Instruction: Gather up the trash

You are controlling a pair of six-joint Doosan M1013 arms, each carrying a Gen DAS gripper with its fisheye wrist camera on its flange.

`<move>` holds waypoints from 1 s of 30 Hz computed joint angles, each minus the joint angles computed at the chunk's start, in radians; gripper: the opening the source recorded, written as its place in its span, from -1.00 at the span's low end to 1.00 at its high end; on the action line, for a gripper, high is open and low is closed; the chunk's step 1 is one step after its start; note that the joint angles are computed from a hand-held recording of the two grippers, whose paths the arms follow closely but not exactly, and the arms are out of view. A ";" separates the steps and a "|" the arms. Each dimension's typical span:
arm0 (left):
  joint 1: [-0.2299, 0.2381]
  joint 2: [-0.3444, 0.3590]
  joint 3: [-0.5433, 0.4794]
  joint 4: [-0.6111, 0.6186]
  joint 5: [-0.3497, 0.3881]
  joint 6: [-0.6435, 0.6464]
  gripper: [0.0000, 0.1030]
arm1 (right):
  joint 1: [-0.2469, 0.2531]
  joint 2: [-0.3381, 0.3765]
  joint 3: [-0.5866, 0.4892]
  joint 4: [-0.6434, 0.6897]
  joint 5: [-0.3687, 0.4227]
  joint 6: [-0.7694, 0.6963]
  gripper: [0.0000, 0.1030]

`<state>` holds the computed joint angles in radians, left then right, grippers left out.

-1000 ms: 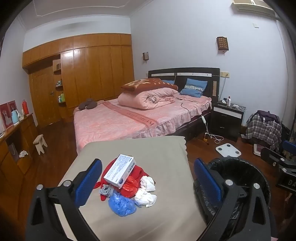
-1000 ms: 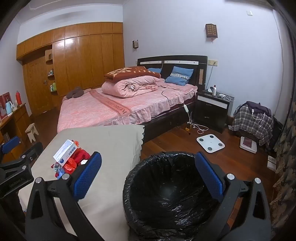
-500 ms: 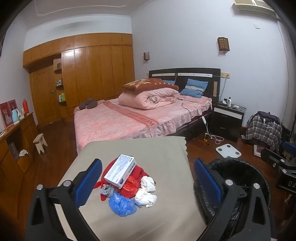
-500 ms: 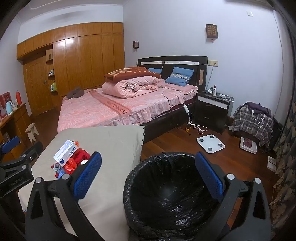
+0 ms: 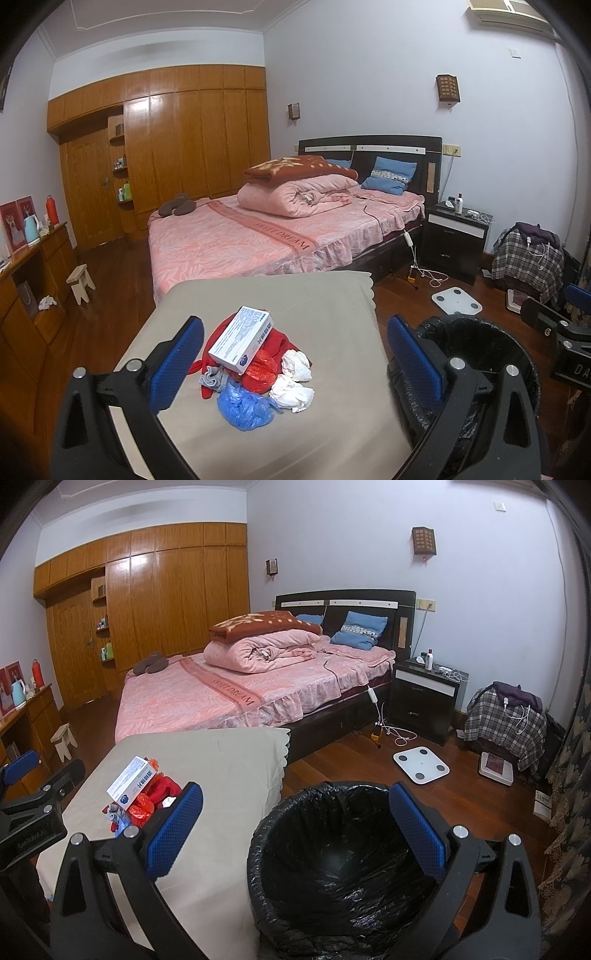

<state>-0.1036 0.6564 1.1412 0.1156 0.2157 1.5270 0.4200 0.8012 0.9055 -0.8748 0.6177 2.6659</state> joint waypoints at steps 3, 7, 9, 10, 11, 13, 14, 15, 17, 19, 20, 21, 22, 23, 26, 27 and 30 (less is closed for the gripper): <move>0.000 0.000 0.000 -0.006 0.001 0.003 0.88 | 0.000 0.000 0.000 0.002 0.000 -0.002 0.90; 0.000 0.000 -0.001 -0.006 0.004 0.004 0.88 | 0.000 0.000 0.001 0.003 0.000 -0.002 0.90; 0.000 0.000 -0.001 -0.007 0.003 0.005 0.88 | 0.000 0.000 0.001 0.000 0.000 0.001 0.90; 0.000 0.000 -0.001 -0.006 0.002 0.004 0.88 | 0.000 0.000 0.000 0.002 0.001 -0.001 0.90; 0.000 0.000 -0.001 -0.006 0.002 0.004 0.88 | 0.000 0.000 0.000 0.003 0.001 -0.002 0.90; 0.001 0.000 -0.001 -0.010 0.004 0.007 0.88 | 0.000 -0.001 0.001 0.003 0.001 -0.001 0.90; 0.000 0.000 -0.001 -0.006 0.003 0.003 0.88 | 0.000 -0.001 0.000 0.003 0.001 -0.001 0.90; 0.000 0.000 -0.001 -0.006 0.003 0.003 0.88 | 0.000 -0.001 0.000 0.003 0.001 -0.001 0.90; 0.001 0.000 -0.001 -0.008 0.003 0.005 0.88 | 0.000 0.000 0.000 0.005 0.001 -0.003 0.90; 0.000 0.000 -0.001 -0.008 0.003 0.006 0.88 | 0.000 0.000 0.000 0.004 0.001 -0.003 0.90; 0.001 0.000 -0.001 -0.011 0.004 0.008 0.88 | 0.000 0.000 -0.001 0.005 0.002 -0.004 0.90; 0.001 0.000 -0.001 -0.015 0.004 0.012 0.88 | 0.000 0.000 -0.001 0.007 0.002 -0.005 0.90; 0.001 0.000 -0.001 -0.015 0.004 0.012 0.88 | 0.000 0.000 -0.001 0.007 0.002 -0.005 0.90; 0.001 0.000 -0.001 -0.009 0.003 0.006 0.88 | 0.000 0.000 -0.001 0.005 0.001 -0.003 0.90; 0.001 0.000 -0.002 -0.011 0.005 0.007 0.88 | 0.000 0.000 0.000 0.004 0.000 -0.002 0.90; 0.001 0.000 -0.002 -0.011 0.005 0.007 0.88 | 0.000 0.000 0.000 0.004 0.000 -0.002 0.90; 0.001 0.000 -0.002 -0.011 0.005 0.007 0.88 | 0.000 0.000 -0.001 0.007 0.002 -0.005 0.90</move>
<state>-0.1030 0.6567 1.1395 0.1051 0.2203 1.5338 0.4200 0.8014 0.9041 -0.8675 0.6194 2.6607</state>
